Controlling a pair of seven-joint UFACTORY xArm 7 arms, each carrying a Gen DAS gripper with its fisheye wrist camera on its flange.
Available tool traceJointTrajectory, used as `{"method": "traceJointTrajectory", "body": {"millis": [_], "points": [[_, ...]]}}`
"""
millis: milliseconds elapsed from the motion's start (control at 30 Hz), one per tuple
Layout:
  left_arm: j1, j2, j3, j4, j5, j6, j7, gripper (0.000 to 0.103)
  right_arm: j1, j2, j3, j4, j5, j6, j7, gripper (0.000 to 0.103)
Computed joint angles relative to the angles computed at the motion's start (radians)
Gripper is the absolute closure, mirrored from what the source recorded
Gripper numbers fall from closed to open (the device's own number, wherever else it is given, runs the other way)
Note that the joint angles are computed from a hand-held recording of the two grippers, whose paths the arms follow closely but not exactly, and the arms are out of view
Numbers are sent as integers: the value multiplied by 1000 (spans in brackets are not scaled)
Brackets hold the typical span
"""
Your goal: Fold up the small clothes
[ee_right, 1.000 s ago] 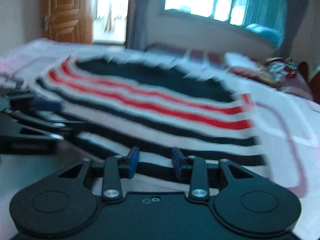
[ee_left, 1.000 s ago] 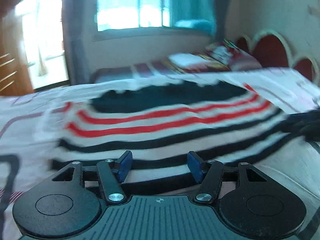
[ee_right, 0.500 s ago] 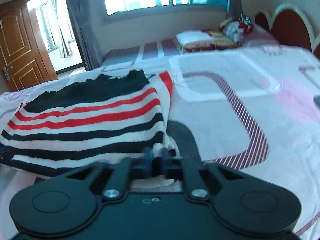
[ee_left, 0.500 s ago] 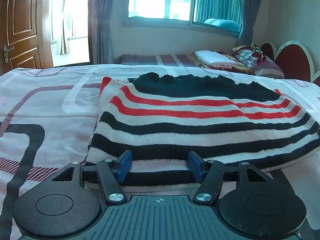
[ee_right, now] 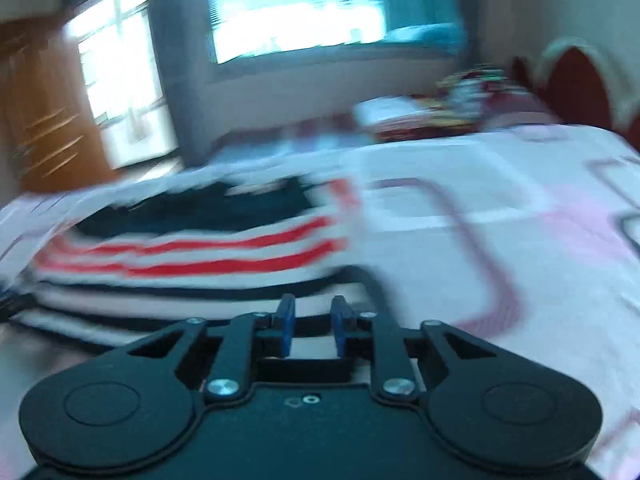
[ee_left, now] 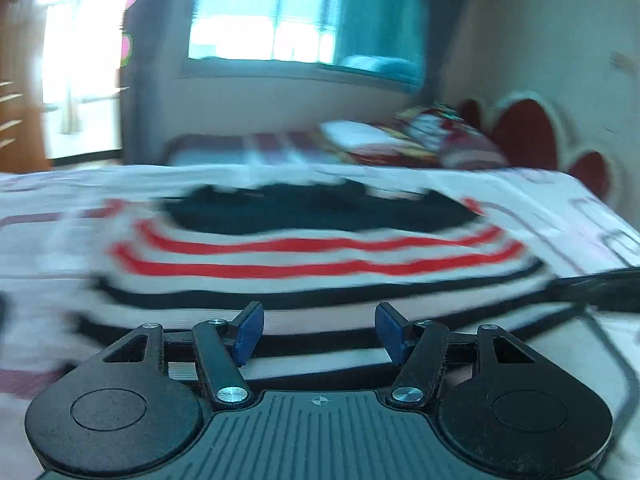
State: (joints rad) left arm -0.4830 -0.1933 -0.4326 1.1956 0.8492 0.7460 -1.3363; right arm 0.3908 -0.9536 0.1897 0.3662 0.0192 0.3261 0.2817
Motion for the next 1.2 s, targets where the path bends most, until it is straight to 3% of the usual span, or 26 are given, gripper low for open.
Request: {"method": "traceJointTrajectory", "body": {"millis": [100,167,233,300,367,400,433,467,533,567,600,633,700,767,833,867,967,1067,1133,1167,1200], "points": [[-33,99,-10,73,17,21,43,41,62,111,47,33,-29,-48,-55,88],[-58,94,7,61,28,69,28,42,40,127,99,35,-67,-55,-54,85],[-61,23,29,-11,25,115,3,42,12,107,106,23,-95,-39,-53,85],[-41,-80,39,-111,4,130,-8,42,-67,31,111,-17,-121,0,-17,85],[-18,-181,57,-199,-39,123,6,42,-122,-28,51,-57,-140,29,4,86],[-9,-209,67,-216,-66,109,17,42,-93,-38,-19,-74,-107,19,-33,93],[9,-218,58,-211,-70,114,5,42,-70,-37,-64,-68,-71,30,-70,94],[41,-211,30,-190,-45,125,-30,42,-68,-30,-66,-52,-78,36,-71,94],[92,-184,1,-157,13,62,-67,41,-114,-14,10,-43,-90,-52,-41,78],[111,-148,-11,-124,23,40,-54,38,-98,19,10,-27,-80,-92,-37,77],[120,-105,-18,-85,19,38,-21,24,-76,79,10,6,-67,-117,-33,77],[123,-64,-23,-51,21,45,8,20,-73,134,30,40,-64,-128,-24,78],[119,-22,-21,-24,48,67,17,19,-85,214,79,83,-88,-168,-20,81],[120,-22,1,-45,-20,72,36,19,-91,248,102,91,-115,-218,-27,81],[95,-53,57,-113,-11,-14,2,19,-120,272,129,105,-139,-186,-29,83],[103,-52,49,-111,-15,-11,33,18,-140,296,135,113,-161,-163,-15,82],[104,-38,44,-88,-34,7,47,17,-92,327,75,127,-133,-166,-39,79],[98,-23,40,-59,-45,43,68,17,-120,320,113,136,-157,-136,-21,75],[91,-16,43,-45,-57,59,81,17,-146,309,137,142,-172,-114,4,67],[88,-13,47,-45,-59,59,90,17,-165,293,153,141,-182,-101,26,55],[84,-15,49,-43,-65,65,99,16,-170,272,154,132,-185,-100,41,53]]}}
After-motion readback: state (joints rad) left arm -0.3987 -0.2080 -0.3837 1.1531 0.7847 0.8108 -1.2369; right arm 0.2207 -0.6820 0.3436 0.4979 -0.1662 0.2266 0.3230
